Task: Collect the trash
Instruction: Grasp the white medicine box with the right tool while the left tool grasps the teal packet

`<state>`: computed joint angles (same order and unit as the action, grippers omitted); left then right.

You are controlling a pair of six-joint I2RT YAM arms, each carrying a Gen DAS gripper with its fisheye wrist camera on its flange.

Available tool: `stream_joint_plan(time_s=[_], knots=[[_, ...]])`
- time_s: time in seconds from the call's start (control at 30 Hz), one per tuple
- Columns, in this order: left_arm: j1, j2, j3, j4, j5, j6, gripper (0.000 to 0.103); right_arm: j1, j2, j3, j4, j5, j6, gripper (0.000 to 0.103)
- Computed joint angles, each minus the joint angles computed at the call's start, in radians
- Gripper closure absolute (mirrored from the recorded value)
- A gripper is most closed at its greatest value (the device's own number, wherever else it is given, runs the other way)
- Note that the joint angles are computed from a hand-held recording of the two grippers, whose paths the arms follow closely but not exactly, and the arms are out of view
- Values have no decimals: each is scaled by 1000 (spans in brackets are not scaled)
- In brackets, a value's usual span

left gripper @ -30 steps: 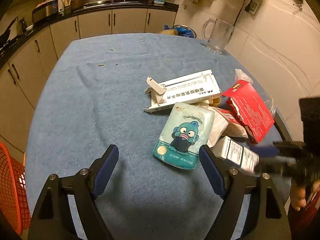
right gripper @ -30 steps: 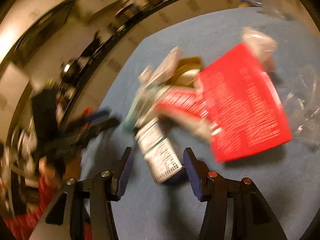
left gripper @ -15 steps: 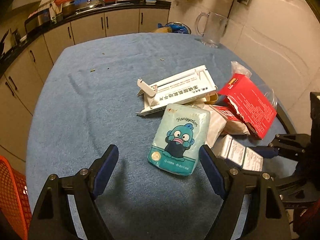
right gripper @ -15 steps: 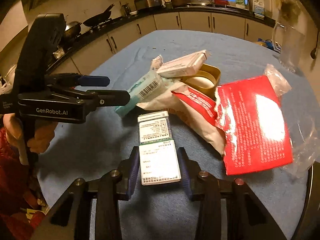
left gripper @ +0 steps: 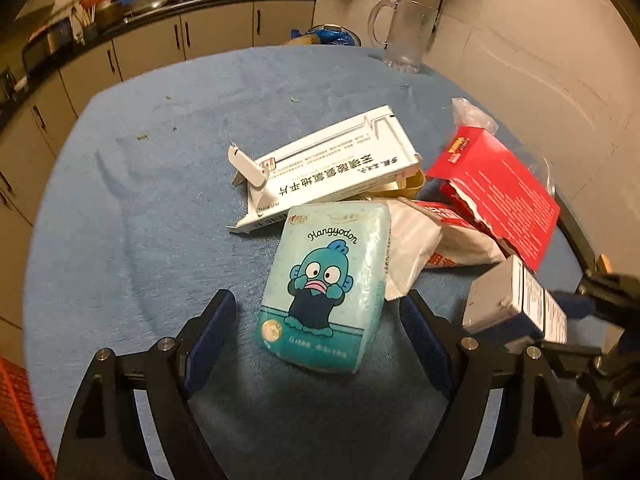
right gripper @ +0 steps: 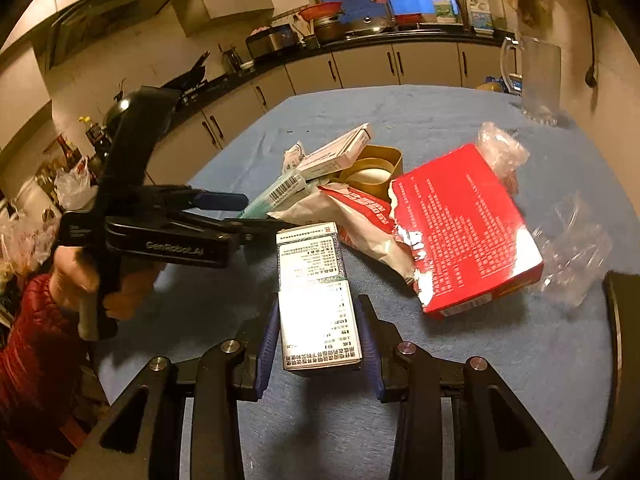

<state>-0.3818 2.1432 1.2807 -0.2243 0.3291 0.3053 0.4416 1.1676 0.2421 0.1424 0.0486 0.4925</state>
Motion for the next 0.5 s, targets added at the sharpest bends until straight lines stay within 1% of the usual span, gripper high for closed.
stream_joint_plan(time_s=[0.07, 0.13, 0.2, 0.23, 0.27, 0.3, 0.37, 0.43, 0.5], knots=[[12, 26, 23, -15, 52, -7, 20, 5, 16, -2, 17, 0, 24, 62], [19, 25, 15, -2, 72, -15, 21, 1, 20, -11, 37, -15, 34, 62], [27, 16, 0, 5, 93, -19, 35, 14, 8, -21, 39, -12, 48, 62], [32, 11, -2, -4, 103, -21, 52, 19, 5, -24, 38, -10, 54, 62], [40, 5, -11, -15, 119, -18, 61, 9, 8, -24, 42, -18, 49, 62], [45, 0, -17, -22, 133, -20, 61, 3, 9, -24, 44, -22, 48, 62], [43, -25, -59, 11, 119, -27, 62, -15, 18, -21, 53, -42, 42, 62], [48, -50, -98, 21, 119, -23, 64, -11, 18, -20, 52, -39, 44, 62], [48, -86, -145, 43, 114, -21, 64, -5, 11, -21, 52, -37, 46, 62]])
